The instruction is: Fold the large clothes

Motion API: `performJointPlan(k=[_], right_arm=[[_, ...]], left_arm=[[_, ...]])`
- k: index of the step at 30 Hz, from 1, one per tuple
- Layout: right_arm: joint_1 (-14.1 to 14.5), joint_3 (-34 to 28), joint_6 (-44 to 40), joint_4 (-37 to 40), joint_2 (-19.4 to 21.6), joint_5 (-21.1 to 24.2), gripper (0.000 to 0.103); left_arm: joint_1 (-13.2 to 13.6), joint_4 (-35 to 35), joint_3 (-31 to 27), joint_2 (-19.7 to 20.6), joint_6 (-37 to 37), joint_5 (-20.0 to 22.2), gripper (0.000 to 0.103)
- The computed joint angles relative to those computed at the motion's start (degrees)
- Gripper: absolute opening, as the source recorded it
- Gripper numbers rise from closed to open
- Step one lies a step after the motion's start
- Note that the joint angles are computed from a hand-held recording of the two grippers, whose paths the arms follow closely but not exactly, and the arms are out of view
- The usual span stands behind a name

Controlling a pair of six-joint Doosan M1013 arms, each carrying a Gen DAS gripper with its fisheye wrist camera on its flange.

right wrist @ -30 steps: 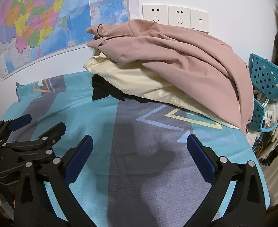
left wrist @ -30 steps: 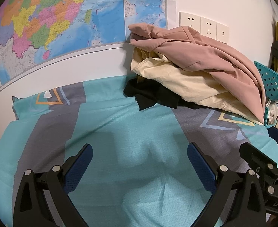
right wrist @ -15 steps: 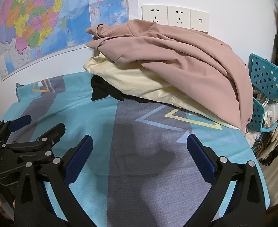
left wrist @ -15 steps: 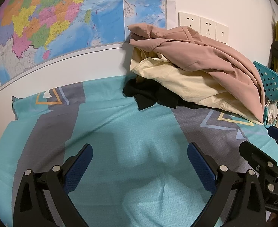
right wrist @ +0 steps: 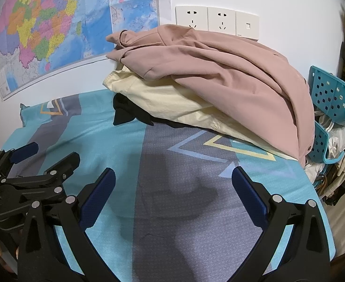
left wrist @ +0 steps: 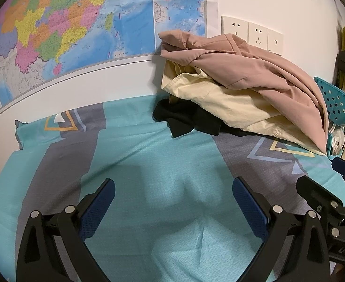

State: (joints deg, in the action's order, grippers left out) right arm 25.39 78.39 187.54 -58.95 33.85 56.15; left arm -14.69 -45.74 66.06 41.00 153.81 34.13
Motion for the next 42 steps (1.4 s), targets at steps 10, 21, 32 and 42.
performJointPlan(k=[10, 21, 32, 42], right_arm=[[-0.1, 0.2, 0.5, -0.4, -0.1, -0.4, 0.098], [-0.2, 0.1, -1.6, -2.7, 0.2, 0.2, 0.097], [-2.3, 0.4, -9.3, -8.5, -1.0, -4.4, 0.097], [-7.3, -7.4, -29.8, -5.9, 2.1, -4.2, 0.095]], left_arm=[[0.0, -0.1, -0.1, 0.0, 0.0, -0.3, 0.097], [-0.1, 0.1, -1.7, 1.0, -0.4, 1.7, 0.097], [-0.7, 0.7, -9.6, 5.3, -5.0, 5.4, 0.097], [-1.3, 3.2, -19.2, 10.0, -10.7, 11.4, 0.097]])
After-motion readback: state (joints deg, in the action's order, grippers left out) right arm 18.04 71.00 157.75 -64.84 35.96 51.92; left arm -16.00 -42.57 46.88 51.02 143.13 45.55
